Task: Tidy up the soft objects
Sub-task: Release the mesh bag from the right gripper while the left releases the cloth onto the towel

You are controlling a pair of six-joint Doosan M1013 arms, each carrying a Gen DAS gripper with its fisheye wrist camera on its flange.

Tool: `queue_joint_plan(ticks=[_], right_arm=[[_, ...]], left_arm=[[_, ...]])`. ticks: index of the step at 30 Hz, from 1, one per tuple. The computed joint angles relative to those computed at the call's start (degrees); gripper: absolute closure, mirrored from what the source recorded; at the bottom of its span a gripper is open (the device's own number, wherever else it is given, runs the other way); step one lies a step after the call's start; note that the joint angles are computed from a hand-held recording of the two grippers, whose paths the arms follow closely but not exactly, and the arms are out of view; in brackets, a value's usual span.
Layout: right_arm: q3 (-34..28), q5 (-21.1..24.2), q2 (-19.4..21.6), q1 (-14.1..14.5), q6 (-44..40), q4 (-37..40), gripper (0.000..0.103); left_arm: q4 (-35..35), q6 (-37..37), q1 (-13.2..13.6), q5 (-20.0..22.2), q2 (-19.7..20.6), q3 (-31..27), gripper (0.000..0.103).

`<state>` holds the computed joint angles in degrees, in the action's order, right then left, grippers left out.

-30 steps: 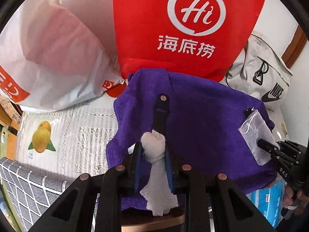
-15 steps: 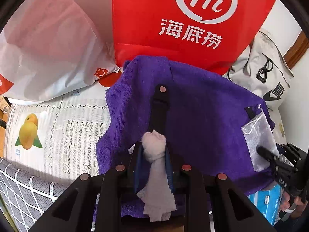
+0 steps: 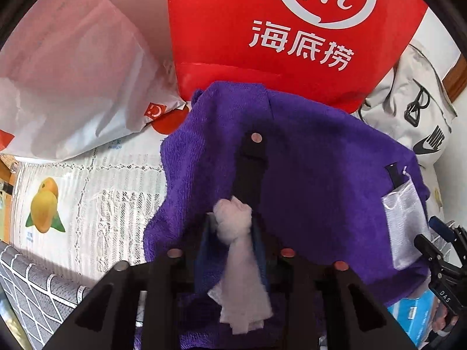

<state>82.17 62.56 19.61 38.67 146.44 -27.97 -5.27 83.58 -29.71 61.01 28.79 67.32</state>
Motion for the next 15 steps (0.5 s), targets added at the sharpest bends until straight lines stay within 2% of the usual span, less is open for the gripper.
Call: queue_joint_plan(ticks=[1, 3, 5, 15], right_arm=[[0.34, -0.11, -0.35, 0.07, 0.72, -0.25, 0.047], [1.10, -0.88, -1.14, 0.20, 2.24, -1.03, 0.047], [2.09, -1.83, -2.21, 0.45, 4.37, -2.30, 0.047], [4.64, -3.09, -6.22, 2.70, 11.43, -4.75, 0.047]], left_arm=[[-1.05, 0.56, 0.35, 0.03, -0.18, 0.14, 0.064], [-1.25, 0.78, 0.35, -0.51, -0.86, 0.75, 0.049], [0.64, 0.06, -0.15, -1.32, -1.62, 1.28, 0.043], [6.03, -3.28, -1.17, -2.59, -6.84, 5.13, 0.041]])
